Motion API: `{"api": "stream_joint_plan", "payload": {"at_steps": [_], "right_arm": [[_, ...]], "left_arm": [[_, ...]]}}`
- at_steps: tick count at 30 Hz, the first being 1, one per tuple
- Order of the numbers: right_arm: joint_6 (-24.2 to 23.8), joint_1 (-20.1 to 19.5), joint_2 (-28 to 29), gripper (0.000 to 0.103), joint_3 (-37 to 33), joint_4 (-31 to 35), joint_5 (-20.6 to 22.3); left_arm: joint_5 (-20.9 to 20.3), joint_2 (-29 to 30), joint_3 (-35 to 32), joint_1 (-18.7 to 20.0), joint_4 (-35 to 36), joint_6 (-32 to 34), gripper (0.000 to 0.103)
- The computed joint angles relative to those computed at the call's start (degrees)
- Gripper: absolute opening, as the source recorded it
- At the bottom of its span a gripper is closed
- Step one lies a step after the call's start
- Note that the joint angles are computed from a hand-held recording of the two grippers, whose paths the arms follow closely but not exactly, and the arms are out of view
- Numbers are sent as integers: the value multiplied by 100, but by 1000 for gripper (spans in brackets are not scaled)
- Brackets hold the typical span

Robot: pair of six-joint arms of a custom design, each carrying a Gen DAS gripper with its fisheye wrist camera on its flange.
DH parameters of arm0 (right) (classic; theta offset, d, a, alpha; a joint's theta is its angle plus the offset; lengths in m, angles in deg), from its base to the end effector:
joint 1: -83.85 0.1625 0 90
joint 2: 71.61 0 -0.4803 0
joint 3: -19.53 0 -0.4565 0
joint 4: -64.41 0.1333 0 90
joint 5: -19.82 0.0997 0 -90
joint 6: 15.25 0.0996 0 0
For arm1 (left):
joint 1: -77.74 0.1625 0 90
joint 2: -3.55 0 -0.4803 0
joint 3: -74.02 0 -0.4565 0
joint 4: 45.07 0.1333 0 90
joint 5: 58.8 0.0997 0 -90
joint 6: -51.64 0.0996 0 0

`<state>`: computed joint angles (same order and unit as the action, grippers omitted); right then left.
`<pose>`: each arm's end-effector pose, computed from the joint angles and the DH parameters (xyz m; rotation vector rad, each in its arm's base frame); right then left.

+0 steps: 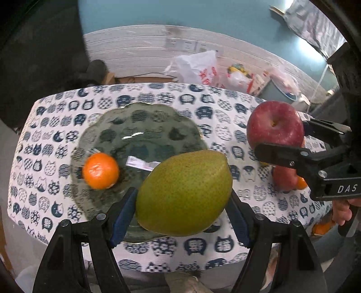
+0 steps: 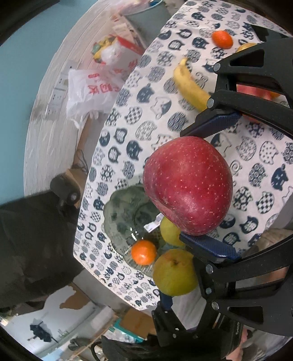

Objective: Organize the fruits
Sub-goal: 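Carry the green pear with the left tool to the bowl while the right tool carries the apple, then lower the pear into the bowl with the left tool while the right tool releases the apple there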

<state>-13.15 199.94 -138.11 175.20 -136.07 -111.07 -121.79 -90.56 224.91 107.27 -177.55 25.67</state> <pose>0.2012 -0.2560 0.1126 0.3419 -2.4379 0.6710 -0.1647 -0.2985 0.1491 0.8538 2.4830 -0.1917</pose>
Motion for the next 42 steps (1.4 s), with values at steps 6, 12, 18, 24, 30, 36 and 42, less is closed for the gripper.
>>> {"api": "stream_joint_plan", "payload": {"at_steps": [6, 12, 18, 24, 30, 36, 42], "right_arm": [[-110, -15, 448, 80, -356, 35, 79], [-213, -107, 808, 80, -654, 59, 136], [-239, -211, 1082, 80, -900, 149, 204], [-264, -292, 1371, 80, -1099, 160, 186], [-228, -418, 1592, 80, -1263, 201, 180], [-345, -478, 1808, 81, -1378, 147, 162], [-296, -659, 1795, 81, -1369, 94, 341]], "left_arm": [[196, -148, -17, 388, 136, 38, 78], [380, -145, 8, 729, 206, 105, 78], [385, 84, -4, 1049, 140, 192, 78], [459, 363, 7, 1220, 39, 327, 78], [403, 513, 6, 1477, -96, 381, 77], [408, 498, 13, 1470, -180, 407, 68], [530, 436, -75, 1509, 155, 274, 75]]}}
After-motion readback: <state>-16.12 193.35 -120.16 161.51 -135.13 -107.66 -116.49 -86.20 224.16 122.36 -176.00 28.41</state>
